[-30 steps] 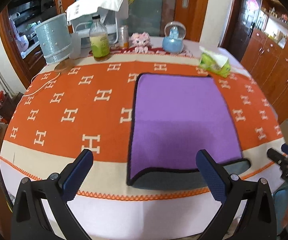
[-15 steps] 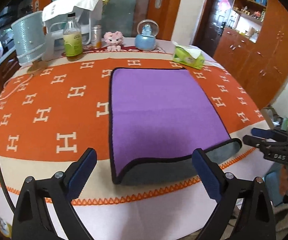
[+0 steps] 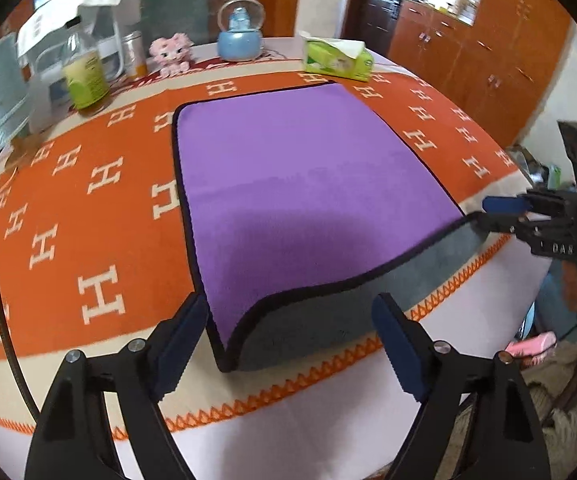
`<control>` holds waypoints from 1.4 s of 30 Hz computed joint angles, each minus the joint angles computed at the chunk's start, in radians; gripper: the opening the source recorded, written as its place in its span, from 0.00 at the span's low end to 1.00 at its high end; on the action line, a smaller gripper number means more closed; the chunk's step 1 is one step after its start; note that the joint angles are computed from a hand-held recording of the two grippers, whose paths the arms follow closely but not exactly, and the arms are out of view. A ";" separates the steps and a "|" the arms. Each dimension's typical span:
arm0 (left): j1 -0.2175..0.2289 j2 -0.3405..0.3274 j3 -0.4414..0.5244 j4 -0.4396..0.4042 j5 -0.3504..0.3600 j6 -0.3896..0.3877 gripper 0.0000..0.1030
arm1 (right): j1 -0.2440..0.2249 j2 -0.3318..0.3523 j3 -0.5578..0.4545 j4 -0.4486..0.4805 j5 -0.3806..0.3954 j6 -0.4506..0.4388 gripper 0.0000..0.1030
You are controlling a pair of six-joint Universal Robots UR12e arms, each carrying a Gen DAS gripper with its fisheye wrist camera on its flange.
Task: Fold towel
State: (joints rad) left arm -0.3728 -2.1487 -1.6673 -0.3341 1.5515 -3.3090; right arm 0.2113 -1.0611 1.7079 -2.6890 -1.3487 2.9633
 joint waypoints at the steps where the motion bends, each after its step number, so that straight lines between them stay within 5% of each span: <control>1: 0.002 -0.001 0.001 -0.003 -0.007 0.010 0.78 | -0.002 0.001 -0.002 0.007 0.008 -0.009 0.33; 4: 0.013 -0.003 0.001 -0.022 -0.051 0.035 0.72 | -0.001 0.002 -0.004 0.014 0.012 -0.041 0.32; 8: 0.036 -0.010 0.011 -0.084 -0.115 0.034 0.48 | 0.004 0.004 -0.006 0.025 -0.003 -0.082 0.29; 12: 0.048 -0.014 0.013 -0.096 -0.160 0.035 0.45 | 0.004 0.005 -0.006 0.042 -0.007 -0.105 0.25; 24: 0.041 -0.027 0.043 -0.158 -0.150 0.078 0.15 | 0.000 0.008 -0.012 0.059 -0.014 -0.129 0.09; 42: 0.015 -0.028 0.067 -0.230 -0.026 0.029 0.04 | 0.016 0.006 -0.004 0.009 -0.059 -0.118 0.04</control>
